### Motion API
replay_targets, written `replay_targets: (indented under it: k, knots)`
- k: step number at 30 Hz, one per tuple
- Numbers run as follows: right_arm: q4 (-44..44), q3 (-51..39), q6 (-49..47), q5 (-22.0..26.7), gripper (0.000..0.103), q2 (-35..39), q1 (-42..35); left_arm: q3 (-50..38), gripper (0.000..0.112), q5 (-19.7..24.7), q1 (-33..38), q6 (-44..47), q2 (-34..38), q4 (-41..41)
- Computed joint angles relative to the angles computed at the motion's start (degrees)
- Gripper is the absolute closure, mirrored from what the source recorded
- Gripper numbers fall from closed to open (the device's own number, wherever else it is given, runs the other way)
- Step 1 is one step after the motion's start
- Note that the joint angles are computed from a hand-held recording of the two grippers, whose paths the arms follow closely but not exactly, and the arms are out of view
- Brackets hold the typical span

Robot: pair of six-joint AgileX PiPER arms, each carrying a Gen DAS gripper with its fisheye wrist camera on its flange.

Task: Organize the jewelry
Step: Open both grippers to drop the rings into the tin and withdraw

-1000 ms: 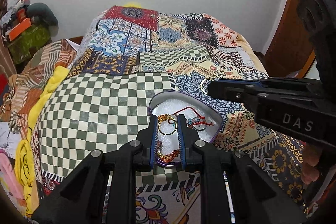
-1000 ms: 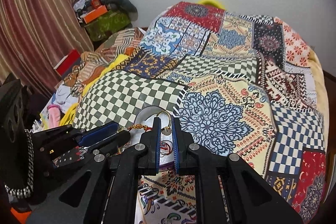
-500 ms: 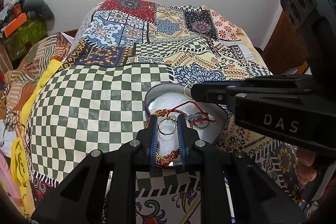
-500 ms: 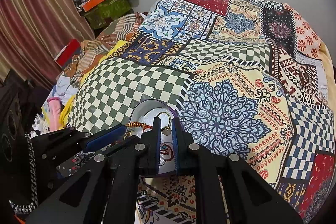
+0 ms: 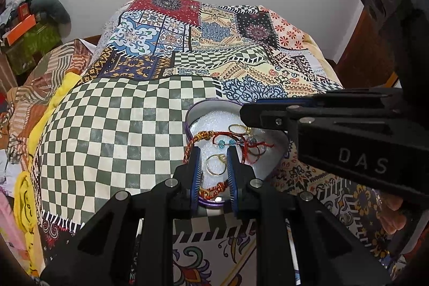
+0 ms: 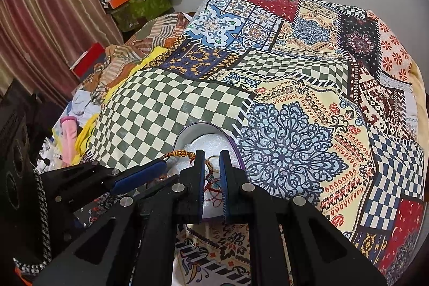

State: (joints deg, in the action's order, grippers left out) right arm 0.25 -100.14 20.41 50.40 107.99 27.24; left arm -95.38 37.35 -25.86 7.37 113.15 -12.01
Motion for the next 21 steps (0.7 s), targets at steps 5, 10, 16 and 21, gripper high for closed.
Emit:
replay_targets:
  k: [5,10,16,21]
  knots:
    - [-3.6,1.3,2.9,-0.9,0.070,-1.4,1.2,1.8,0.092,-0.4,-0.4,-0.7,-1.6,1.5]
    - [-4.6,3.0,4.3,-2.0,0.070,-3.5,1.6,4.4,0.090,-1.7,-1.1,-1.6,-4.5,3.3]
    - [-9.9,6.1,8.3,-2.2,0.070,-7.3,3.7,5.6,0.088,-1.7,-1.5,-3.1,-7.3,4.6]
    - [-13.5,9.5,11.1,-2.4,0.070,-11.6,5.2,7.1,0.088,-1.4,-2.0,-4.6,-10.0,5.9]
